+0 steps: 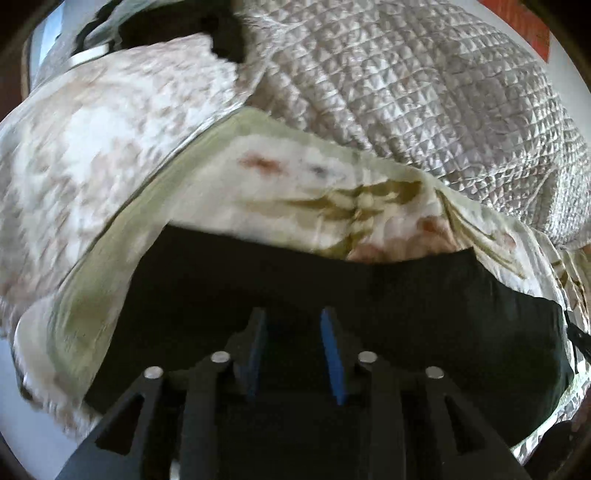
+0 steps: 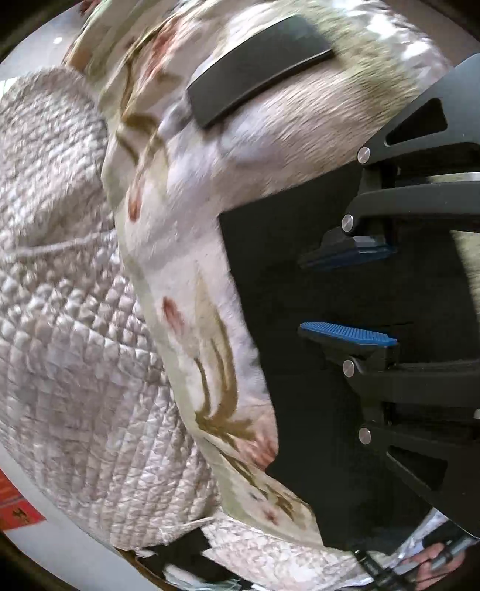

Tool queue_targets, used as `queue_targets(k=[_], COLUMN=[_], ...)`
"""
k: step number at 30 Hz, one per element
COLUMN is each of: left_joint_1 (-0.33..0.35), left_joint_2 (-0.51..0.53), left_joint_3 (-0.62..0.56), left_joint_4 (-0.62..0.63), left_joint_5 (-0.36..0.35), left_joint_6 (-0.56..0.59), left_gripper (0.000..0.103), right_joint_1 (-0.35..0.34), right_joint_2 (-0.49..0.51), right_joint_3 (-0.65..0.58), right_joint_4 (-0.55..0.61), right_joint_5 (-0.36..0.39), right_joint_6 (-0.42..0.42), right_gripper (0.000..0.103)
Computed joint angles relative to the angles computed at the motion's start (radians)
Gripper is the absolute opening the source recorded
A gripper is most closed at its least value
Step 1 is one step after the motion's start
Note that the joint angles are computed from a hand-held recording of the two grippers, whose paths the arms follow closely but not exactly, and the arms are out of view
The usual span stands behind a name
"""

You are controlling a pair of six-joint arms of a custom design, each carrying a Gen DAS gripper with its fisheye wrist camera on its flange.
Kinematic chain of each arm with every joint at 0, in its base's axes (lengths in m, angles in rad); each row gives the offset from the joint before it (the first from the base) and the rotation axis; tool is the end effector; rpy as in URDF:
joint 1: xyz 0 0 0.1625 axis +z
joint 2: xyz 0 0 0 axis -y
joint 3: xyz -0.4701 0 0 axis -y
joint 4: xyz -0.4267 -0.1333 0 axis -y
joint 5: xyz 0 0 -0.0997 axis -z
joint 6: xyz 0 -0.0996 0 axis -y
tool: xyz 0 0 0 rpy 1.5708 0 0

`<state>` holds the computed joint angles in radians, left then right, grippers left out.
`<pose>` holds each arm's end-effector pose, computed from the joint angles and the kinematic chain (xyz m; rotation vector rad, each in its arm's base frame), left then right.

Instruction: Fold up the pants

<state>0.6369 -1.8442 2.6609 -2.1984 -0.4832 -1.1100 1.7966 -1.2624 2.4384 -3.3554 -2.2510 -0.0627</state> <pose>-0.0728 -0.3294 0.2399 -0.0684 2.2225 -1.0352 0.1658 -0.4061 0.2100 0.0809 -2.4078 0.8185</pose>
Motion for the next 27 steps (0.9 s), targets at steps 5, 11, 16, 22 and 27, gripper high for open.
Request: queue_targets(k=[5, 11, 16, 22, 27], left_joint_1=[0.103, 0.171, 0.147, 0.064, -0.015], left_joint_2=[0.116, 0.17, 0.133, 0.054, 0.013], left_joint_3=[-0.023, -0.016, -0.036, -0.032, -0.024], left_joint_4=[-0.254, -0.397, -0.24, -0.036, 0.119], left_joint_5=[0.01, 0.058, 0.078, 0.059, 0.016], left_joint_6=[0.219, 0.346, 0.24, 0.096, -0.028], left_gripper=[0.037, 0.037, 0.037, 0.037, 0.038], right_joint_1=[-0.035, -0.093, -0.076, -0.02, 0.039], right_joint_2=[0.074, 0.109, 0.085, 0.048, 0.064], right_joint_3=[-0.061, -0.075, -0.071, -0.018, 0.03], right_joint_4=[-0.026, -0.094, -0.071, -0.058, -0.056], right_joint_5=[-0.008, -0.057, -0.061, 0.009, 0.026], right_joint_6=[-0.057, -0.093, -0.108, -0.126, -0.125], right_gripper=[0.029, 0.031, 0.031, 0.031, 0.031])
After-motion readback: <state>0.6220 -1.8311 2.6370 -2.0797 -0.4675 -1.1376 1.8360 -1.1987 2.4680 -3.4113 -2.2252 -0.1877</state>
